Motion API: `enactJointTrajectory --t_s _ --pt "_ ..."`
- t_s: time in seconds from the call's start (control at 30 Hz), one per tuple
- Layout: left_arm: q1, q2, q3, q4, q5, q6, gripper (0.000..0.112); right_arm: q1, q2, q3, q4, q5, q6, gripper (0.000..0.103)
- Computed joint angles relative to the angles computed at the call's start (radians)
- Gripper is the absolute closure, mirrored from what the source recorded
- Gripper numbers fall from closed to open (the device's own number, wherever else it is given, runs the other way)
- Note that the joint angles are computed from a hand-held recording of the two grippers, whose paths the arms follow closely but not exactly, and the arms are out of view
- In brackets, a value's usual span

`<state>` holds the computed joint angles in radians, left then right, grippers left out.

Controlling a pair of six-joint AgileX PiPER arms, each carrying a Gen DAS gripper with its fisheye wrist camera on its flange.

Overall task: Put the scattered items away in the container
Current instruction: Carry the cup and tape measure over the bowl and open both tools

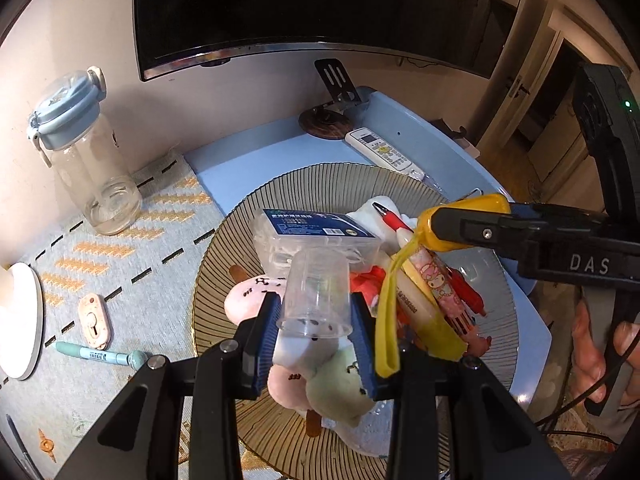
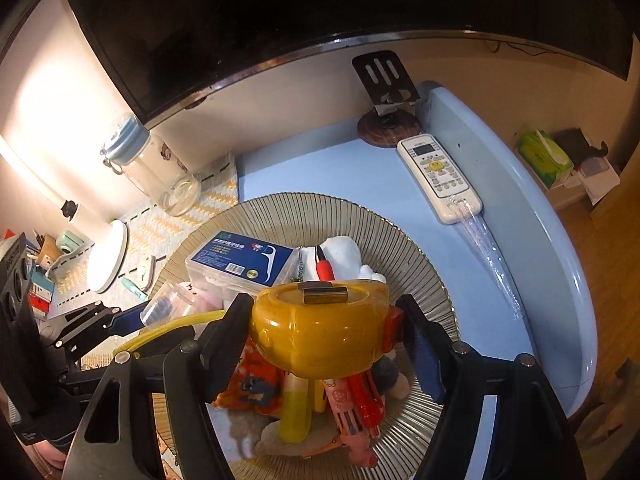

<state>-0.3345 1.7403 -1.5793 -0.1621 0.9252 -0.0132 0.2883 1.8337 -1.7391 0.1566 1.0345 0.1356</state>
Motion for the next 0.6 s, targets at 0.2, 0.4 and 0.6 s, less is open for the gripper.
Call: enactJointTrajectory --t_s 0.2,0.4,0.6 --pt "-0.011 0.006 -0.007 0.026 -0.003 -0.035 0.081 -0.001 -0.006 0.021 0.008 0.004 -0.015 0.031" --pt "-0.017 0.027 -0.047 0.044 0.067 -0.092 0.041 -0.005 -0.028 0.013 0.041 0.062 -0.049 0.03" --pt "0.005 -0.06 0.056 0.039 0.057 -0.105 0.034 -0.026 -0.118 0.077 0.051 0.045 -0.024 0.021"
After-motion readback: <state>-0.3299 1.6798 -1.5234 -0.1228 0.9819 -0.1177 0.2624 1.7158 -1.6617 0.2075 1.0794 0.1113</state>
